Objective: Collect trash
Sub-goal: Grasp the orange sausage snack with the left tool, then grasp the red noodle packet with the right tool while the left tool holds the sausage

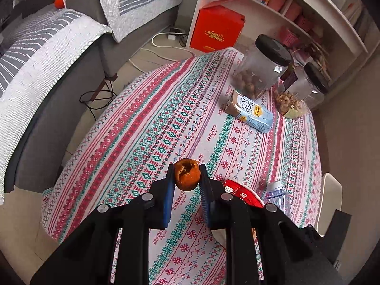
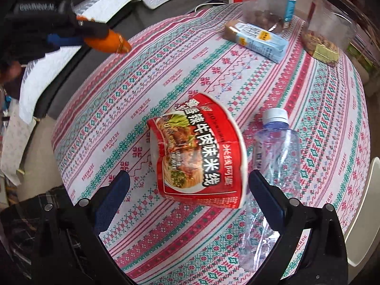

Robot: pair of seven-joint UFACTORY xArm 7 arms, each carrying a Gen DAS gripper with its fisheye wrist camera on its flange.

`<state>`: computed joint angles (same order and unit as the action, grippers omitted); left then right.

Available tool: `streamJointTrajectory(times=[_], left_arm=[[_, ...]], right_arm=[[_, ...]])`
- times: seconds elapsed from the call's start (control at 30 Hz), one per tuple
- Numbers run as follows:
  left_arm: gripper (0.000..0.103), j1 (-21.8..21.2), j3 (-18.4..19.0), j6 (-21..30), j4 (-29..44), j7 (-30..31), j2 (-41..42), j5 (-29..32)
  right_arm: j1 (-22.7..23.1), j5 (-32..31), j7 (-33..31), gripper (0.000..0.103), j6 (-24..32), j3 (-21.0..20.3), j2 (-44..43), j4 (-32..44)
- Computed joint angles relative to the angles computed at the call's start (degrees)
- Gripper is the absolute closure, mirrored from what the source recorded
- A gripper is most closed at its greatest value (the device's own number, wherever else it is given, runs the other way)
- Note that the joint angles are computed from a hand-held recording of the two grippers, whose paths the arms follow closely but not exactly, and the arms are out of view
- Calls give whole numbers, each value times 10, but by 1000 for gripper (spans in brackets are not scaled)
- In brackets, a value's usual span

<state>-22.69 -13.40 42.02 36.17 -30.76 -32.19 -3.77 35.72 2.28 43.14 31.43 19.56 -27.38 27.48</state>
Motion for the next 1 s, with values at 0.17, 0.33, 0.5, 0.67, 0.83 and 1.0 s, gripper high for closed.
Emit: streamJointTrajectory(times=[0.17,0.33,0.5,0.67,0.83,1.0], left_arm=[[83,5,16,7,-13,14,-16,-6],[83,15,25,16,-25,25,-31,-9],[83,21,28,20,-33,33,-44,-13],[83,22,27,25,-34,41,-44,-16],[83,22,26,26,-34,44,-44,-18],[82,25,27,29,-33,47,-41,-18]], right_arm=[[-42,-82,45,6,5,41,60,31],[-66,-171,93,7,-5,54,106,44],[-59,-165,106,36,-92,19,118,17],[-9,-32,23,51,-175,-53,93,-30],[-64,-34,50,27,-198,-18,66,-54],[-48,-2,50,13,-239,-60,28,-89]])
